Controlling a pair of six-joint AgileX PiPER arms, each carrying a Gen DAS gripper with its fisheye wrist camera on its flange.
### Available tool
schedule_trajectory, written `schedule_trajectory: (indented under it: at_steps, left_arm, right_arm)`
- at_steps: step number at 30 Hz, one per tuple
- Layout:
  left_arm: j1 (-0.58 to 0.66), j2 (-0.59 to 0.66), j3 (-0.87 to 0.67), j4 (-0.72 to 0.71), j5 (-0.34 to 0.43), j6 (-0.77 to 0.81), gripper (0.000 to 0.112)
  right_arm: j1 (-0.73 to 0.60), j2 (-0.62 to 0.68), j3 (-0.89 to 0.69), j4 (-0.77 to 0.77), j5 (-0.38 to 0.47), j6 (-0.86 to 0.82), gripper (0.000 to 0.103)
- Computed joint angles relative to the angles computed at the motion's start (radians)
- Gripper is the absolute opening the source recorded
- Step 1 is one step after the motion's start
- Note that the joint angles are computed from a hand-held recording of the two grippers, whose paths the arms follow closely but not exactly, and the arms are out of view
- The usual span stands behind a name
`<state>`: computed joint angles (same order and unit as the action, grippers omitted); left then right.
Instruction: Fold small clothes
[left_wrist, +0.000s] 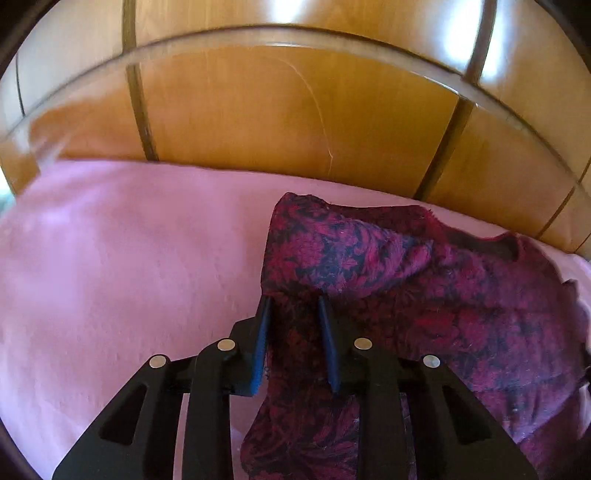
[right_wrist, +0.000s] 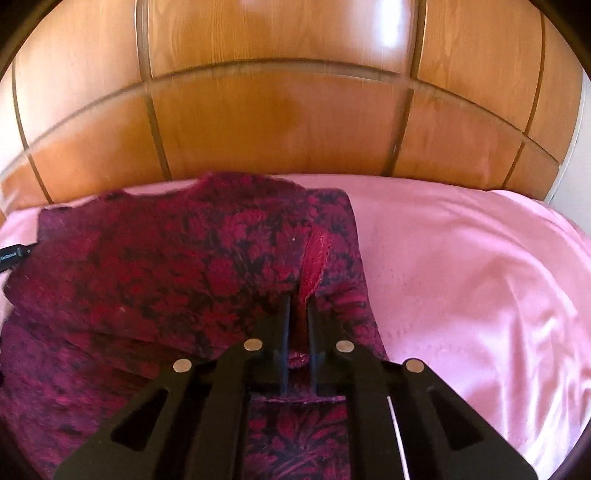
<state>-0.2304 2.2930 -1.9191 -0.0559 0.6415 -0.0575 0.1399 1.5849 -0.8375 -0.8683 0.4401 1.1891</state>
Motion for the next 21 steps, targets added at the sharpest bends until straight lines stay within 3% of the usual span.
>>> schedule_trajectory:
  at_steps: [1, 2, 4, 5, 6, 8, 11, 14, 16, 19, 21]
  left_arm:
    - [0.005, 0.007, -0.03, -0.01, 0.03, -0.028, 0.027]
    - [0.009, 0.004, -0.04, -0.005, 0.04, -0.064, 0.038]
    - [0.017, -0.071, 0.061, 0.072, -0.033, -0.165, 0.043]
    - [0.017, -0.107, 0.113, 0.089, -0.081, -0.177, 0.043]
    - [0.014, -0.145, 0.167, 0.097, -0.135, -0.177, 0.043]
    - [0.008, -0.223, 0.279, 0.1, -0.25, -0.154, 0.046]
    - [-0.008, -0.251, 0.305, -0.002, -0.3, 0.012, 0.046]
    - [-0.034, -0.199, 0.208, -0.081, -0.225, 0.145, 0.046]
    - [-0.021, -0.116, 0.079, -0.185, -0.101, 0.239, 0.046]
    - [-0.004, 0.024, -0.116, -0.183, 0.069, 0.208, 0.046]
    - [-0.002, 0.066, -0.144, -0.166, 0.093, 0.187, 0.046]
  right_arm:
    - [0.004, 0.004, -0.007, 0.002, 0.01, 0.006, 0.008]
    - [-0.001, 0.0, -0.013, 0.027, 0.01, -0.012, 0.008]
    - [-0.018, -0.016, -0.008, 0.083, -0.01, -0.055, 0.011]
    - [-0.03, -0.027, -0.001, 0.106, -0.024, -0.075, 0.016]
    - [-0.034, -0.046, 0.004, 0.106, -0.014, -0.072, 0.035]
    - [-0.027, -0.091, 0.023, 0.042, 0.01, 0.017, 0.063]
    - [0.005, -0.156, 0.031, -0.023, 0.035, 0.108, 0.065]
    - [0.041, -0.16, 0.003, -0.014, 0.018, 0.089, 0.074]
    - [0.085, -0.118, -0.044, -0.022, 0.019, 0.074, 0.077]
    - [0.102, -0.019, -0.122, 0.013, 0.003, -0.014, 0.084]
    - [0.094, 0.067, -0.175, 0.093, 0.014, -0.118, 0.084]
